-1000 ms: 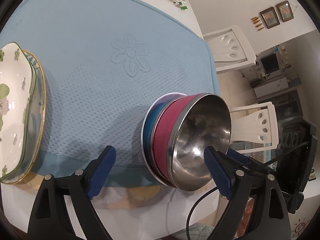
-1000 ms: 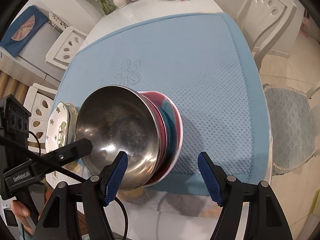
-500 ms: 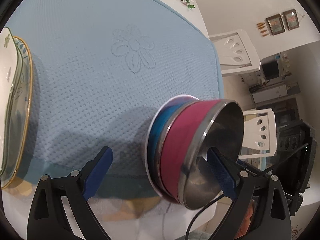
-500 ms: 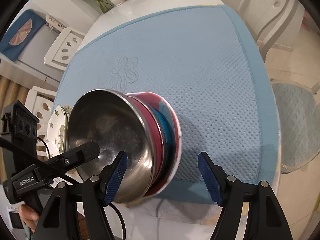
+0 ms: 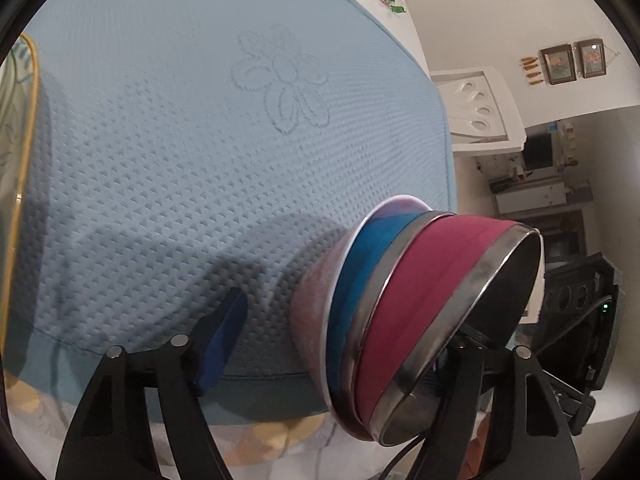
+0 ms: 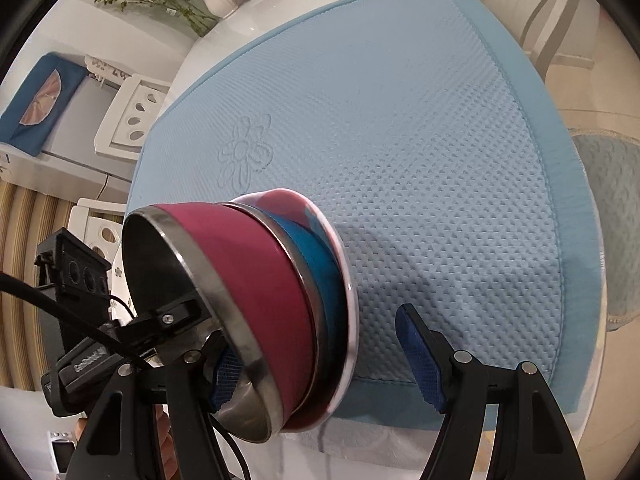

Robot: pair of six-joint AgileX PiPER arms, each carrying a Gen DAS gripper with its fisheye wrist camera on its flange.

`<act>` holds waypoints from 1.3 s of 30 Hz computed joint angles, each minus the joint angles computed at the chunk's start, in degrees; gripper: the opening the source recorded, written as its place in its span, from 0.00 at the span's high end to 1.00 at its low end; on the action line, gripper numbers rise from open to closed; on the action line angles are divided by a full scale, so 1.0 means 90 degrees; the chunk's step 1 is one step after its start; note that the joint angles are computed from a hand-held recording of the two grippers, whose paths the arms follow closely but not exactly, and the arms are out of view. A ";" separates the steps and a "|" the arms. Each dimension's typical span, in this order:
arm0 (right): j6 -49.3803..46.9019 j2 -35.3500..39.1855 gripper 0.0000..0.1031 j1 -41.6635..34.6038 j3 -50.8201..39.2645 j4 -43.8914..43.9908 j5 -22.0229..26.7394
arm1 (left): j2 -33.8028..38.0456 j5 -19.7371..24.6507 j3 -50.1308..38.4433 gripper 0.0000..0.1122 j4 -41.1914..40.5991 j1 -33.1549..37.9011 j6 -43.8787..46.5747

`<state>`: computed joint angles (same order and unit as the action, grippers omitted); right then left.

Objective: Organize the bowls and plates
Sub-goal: 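Lift the nested bowl stack and carry it toward the plate stack with both tools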

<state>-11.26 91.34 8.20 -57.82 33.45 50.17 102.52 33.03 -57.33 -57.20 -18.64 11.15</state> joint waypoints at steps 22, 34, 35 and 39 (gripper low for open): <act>0.0897 -0.0062 0.58 0.0998 -0.0335 -0.0938 -0.0597 | -0.0237 -0.0019 -0.0440 0.51 0.1277 -0.0212 -0.0676; 0.2541 0.0195 0.58 0.2061 -0.1815 -0.1476 -0.0041 | -0.1705 0.0676 -0.0409 0.51 0.2488 0.0732 -0.1550; 0.2710 0.0257 0.58 0.2210 -0.2031 -0.1529 -0.0007 | -0.1884 0.0779 -0.0423 0.51 0.2540 0.0895 -0.1549; 0.3255 0.0619 0.58 0.2723 -0.3026 -0.1749 0.0218 | -0.2425 0.1216 -0.0540 0.51 0.2659 0.1637 -0.1406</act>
<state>18.04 96.91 32.71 -85.05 17.71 52.13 80.69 43.97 -62.19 -33.28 -3.91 -1.50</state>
